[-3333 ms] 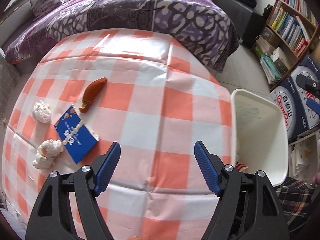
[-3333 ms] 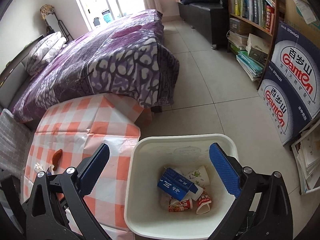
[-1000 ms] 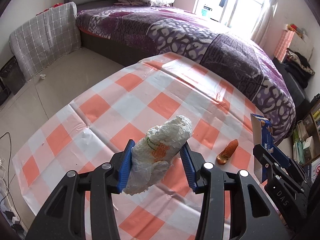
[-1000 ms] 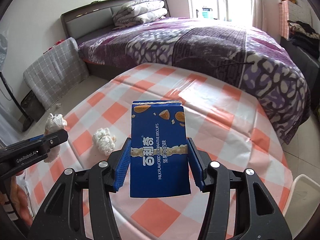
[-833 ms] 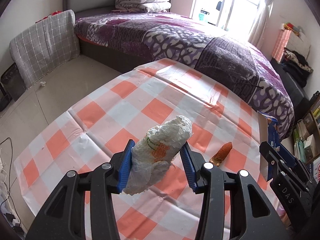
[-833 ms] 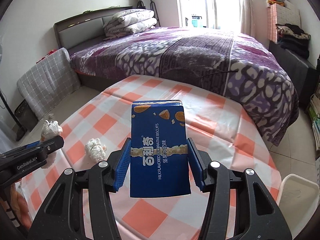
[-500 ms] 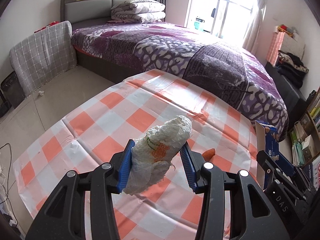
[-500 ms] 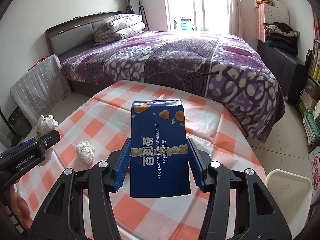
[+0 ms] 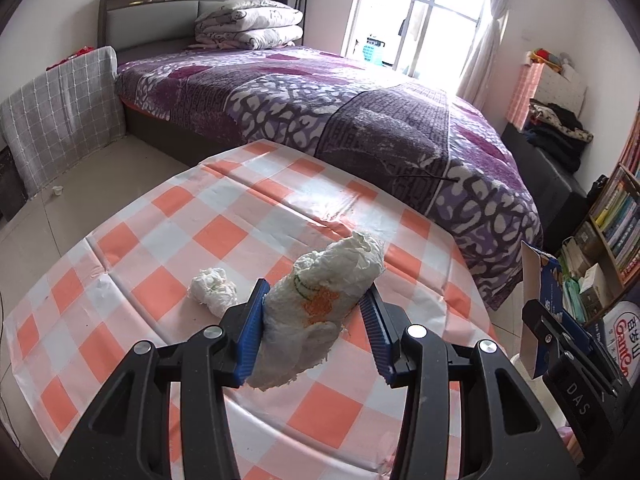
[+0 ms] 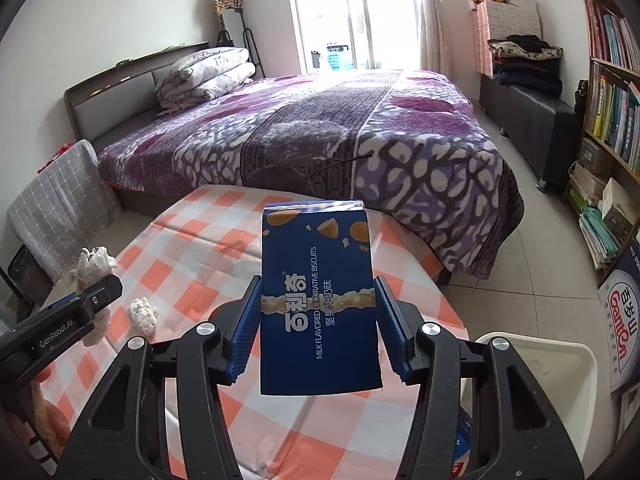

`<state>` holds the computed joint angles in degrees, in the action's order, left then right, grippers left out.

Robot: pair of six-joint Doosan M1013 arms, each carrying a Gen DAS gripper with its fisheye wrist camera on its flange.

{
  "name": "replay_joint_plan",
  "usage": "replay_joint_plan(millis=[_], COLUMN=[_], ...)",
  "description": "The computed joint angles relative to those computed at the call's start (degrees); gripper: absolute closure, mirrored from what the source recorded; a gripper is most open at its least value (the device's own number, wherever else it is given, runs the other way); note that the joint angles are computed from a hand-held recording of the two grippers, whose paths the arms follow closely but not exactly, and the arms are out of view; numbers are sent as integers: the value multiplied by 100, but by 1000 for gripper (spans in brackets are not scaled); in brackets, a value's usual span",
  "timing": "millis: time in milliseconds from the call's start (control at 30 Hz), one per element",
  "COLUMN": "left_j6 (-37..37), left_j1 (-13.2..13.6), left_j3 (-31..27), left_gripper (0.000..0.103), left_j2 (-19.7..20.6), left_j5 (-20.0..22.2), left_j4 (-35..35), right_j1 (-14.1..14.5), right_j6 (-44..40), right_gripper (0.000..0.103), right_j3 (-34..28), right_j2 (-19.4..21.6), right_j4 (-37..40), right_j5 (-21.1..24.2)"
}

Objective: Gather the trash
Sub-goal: 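Carry the blue box and tissue to the bin while the right tool releases the box, then open the left tool over the bin to drop the white tissue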

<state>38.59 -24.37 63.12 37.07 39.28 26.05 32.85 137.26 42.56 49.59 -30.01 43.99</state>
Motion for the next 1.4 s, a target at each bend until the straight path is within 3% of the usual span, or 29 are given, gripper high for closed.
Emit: replay_joint_plan(millis=[600,1200,1400], left_j6=[908,2294,2887], left_j1=[-274,-584,-710], left_j3=[-281,-553,-719], left_gripper=[57,57,57], left_j2=[167,350,453], left_j5=[-41,-94,-2], left_j4=[-561,-1610,-2097], right_j1=[-224,-499,-584], right_j6=[1182,2636,3286], right_gripper=[51,49,30], right_j3=[859,1929,2252], right_j2=[-528,-1189,-1387], right_j4=[-592,-1223,-1477], right_j5=[87,208,326])
